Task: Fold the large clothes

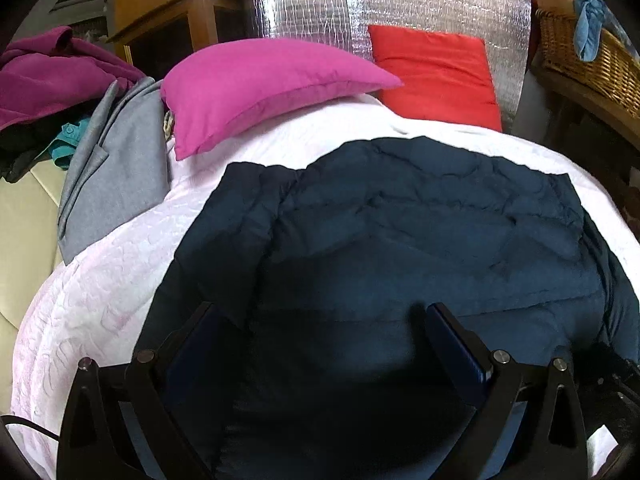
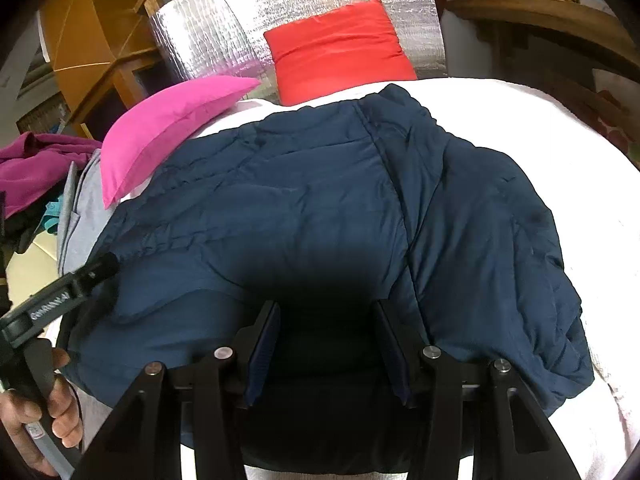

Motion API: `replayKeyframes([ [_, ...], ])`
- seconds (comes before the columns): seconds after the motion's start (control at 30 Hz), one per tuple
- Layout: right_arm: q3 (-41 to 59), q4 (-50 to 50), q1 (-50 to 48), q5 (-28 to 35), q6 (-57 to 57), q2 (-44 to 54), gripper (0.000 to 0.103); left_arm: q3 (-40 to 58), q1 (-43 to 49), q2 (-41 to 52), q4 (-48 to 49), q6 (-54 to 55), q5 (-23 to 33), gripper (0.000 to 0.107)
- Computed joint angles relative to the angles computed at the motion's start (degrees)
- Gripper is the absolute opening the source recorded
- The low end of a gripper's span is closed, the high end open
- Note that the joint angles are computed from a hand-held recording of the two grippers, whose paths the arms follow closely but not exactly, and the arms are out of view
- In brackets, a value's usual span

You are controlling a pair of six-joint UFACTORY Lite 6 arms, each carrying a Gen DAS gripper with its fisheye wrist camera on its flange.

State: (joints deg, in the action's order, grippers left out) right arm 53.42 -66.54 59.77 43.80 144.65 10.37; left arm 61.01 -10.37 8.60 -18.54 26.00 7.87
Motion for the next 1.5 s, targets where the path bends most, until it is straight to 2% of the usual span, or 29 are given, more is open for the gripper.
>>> replayKeyframes([
  [0.23,-1.1,-2.5,0.1,-0.1,2.1,-0.2,0.053,-0.4,-0.9,1.0,10.1,-10.2,-1.1,0.102],
  [0.37,-1.9,-3.5,0.0,-0.4,2.9,-0.6,0.053,-0.6,-1.7,1.2,21.3,-21.5,-1.6,0.102],
  [0.47,-2.4,-4.1,-0.2,-0.9,3.2,-1.0,0.053,-0.5,-1.8,1.5,23.9,-24.1,-1.7,0.102],
  [0.77,-2.6,-4.1,-0.5,-1.4,3.2,-1.3,0.053,1.4,-1.3,4.2,18.5,-17.9,-0.3,0.103],
  [0.93,-2.1,-2.0,-1.4,-2.3,1.1,-1.7,0.053,3.4,-1.9,6.5,25.9,-24.3,1.9,0.103],
  [1.0,-2.3,-0.1,-2.0,-3.3,-0.9,-3.0,0.053,4.6,-1.3,6.6,21.4,-20.5,4.0,0.103],
  [1.07,-6.6,-2.6,-2.9,-6.5,3.5,-7.9,0.053,6.0,-0.4,6.2,18.7,-18.5,6.9,0.103],
  [1.13,-14.2,-8.8,-3.1,-8.8,14.0,-16.3,0.053,5.2,0.6,3.6,23.1,-23.0,6.8,0.103],
  [1.2,-19.1,-8.8,-0.1,-3.9,18.2,-22.9,0.053,3.7,2.0,0.5,29.8,-29.0,5.3,0.103],
  [1.3,-22.2,-4.7,2.4,0.7,16.7,-27.8,0.053,3.0,5.8,-1.6,26.1,-24.5,4.7,0.103],
  [1.37,-23.5,-3.1,0.7,-1.8,16.3,-28.3,0.053,4.7,6.8,1.0,30.2,-27.7,6.5,0.103],
  [1.4,-24.7,-4.3,-1.6,-5.8,17.0,-27.9,0.053,5.9,7.1,3.0,31.0,-28.0,8.1,0.103],
  [1.43,-24.8,-5.5,-3.2,-8.3,17.6,-26.5,0.053,7.3,7.2,5.7,29.6,-25.8,9.8,0.103],
  [1.5,-21.9,-3.0,-4.0,-8.2,12.8,-23.0,0.053,7.4,8.1,6.9,23.7,-19.5,9.5,0.103],
])
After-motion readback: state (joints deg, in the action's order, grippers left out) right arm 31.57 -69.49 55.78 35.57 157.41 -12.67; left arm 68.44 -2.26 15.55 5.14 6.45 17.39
